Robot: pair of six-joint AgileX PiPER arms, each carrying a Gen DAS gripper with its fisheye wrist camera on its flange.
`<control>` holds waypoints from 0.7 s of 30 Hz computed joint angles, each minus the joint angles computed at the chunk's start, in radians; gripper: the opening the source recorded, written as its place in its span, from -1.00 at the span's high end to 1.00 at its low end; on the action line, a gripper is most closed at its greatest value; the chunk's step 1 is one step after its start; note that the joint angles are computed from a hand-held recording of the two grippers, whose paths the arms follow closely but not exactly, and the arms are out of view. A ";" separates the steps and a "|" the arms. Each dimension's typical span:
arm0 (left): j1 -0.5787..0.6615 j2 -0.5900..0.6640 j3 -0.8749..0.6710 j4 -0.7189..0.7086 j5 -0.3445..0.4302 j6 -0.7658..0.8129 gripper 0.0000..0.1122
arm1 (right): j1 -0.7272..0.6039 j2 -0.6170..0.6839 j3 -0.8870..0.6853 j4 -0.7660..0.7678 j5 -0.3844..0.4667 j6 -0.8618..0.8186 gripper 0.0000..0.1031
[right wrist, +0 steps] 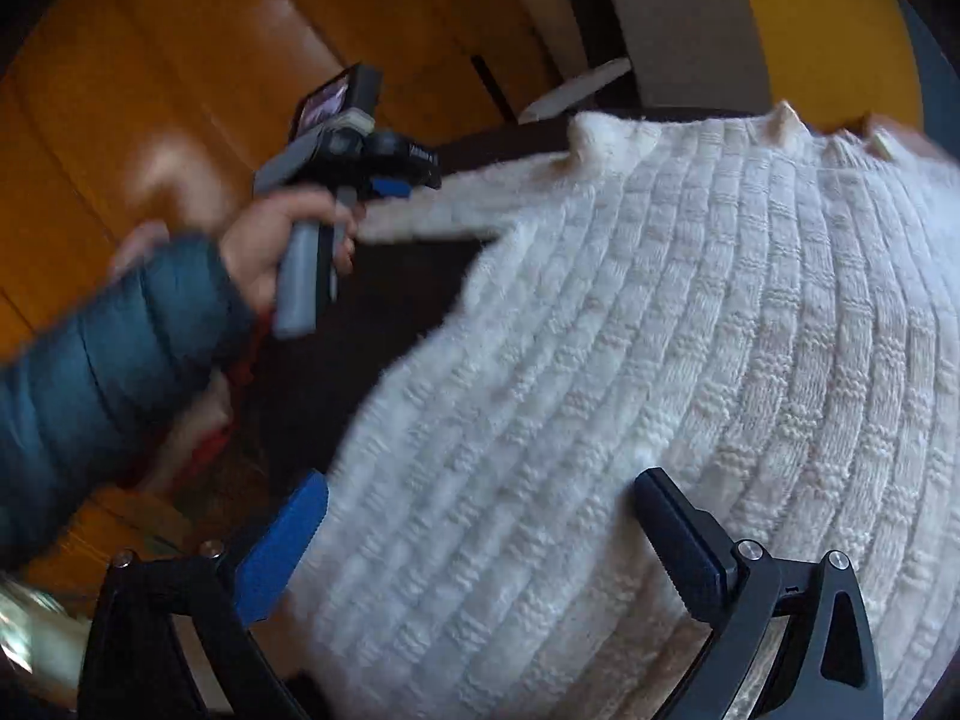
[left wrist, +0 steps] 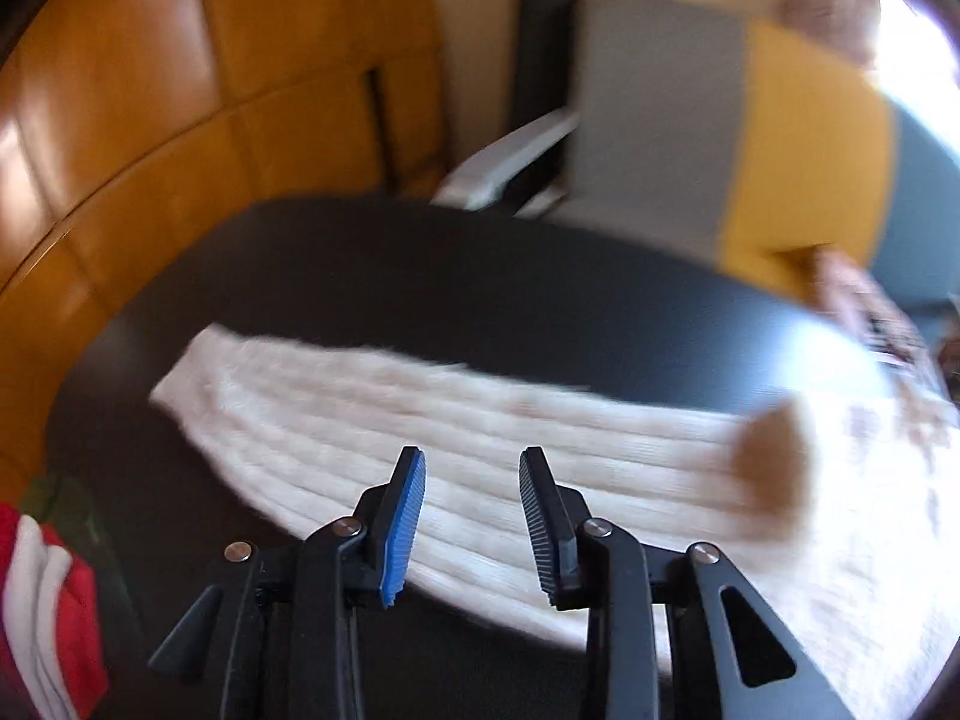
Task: Fold clothes
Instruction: 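Lower the sweater flat and open the left gripper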
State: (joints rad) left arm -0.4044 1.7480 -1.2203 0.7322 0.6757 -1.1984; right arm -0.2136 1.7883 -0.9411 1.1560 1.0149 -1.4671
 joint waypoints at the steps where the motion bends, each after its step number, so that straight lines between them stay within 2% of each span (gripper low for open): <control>1: -0.041 -0.026 0.021 0.011 -0.035 -0.027 0.40 | -0.056 -0.011 -0.009 0.003 0.015 -0.008 -0.99; 4: -0.170 -0.047 0.060 0.008 -0.117 -0.068 0.40 | -0.236 -0.034 -0.064 0.008 0.025 -0.025 -0.99; 7: -0.287 0.009 0.038 0.003 -0.166 -0.056 0.40 | -0.420 0.008 -0.184 -0.035 0.008 -0.003 -0.99; 10: -0.377 0.057 0.039 0.073 -0.181 -0.107 0.40 | -0.499 0.095 -0.333 -0.106 -0.113 0.096 -0.99; 12: -0.442 0.077 0.039 0.090 -0.138 -0.145 0.40 | -0.532 0.180 -0.452 -0.198 -0.204 0.168 -0.99; 15: -0.431 0.056 0.103 0.123 -0.188 -0.185 0.39 | -0.578 0.314 -0.609 -0.347 -0.268 0.303 -0.99; 19: -0.386 0.025 0.184 0.174 -0.282 -0.226 0.34 | -0.635 0.408 -0.697 -0.321 -0.234 0.297 -0.91; 21: -0.379 0.046 0.188 0.238 -0.277 -0.247 0.34 | -0.645 0.417 -0.714 -0.332 -0.242 0.292 -0.88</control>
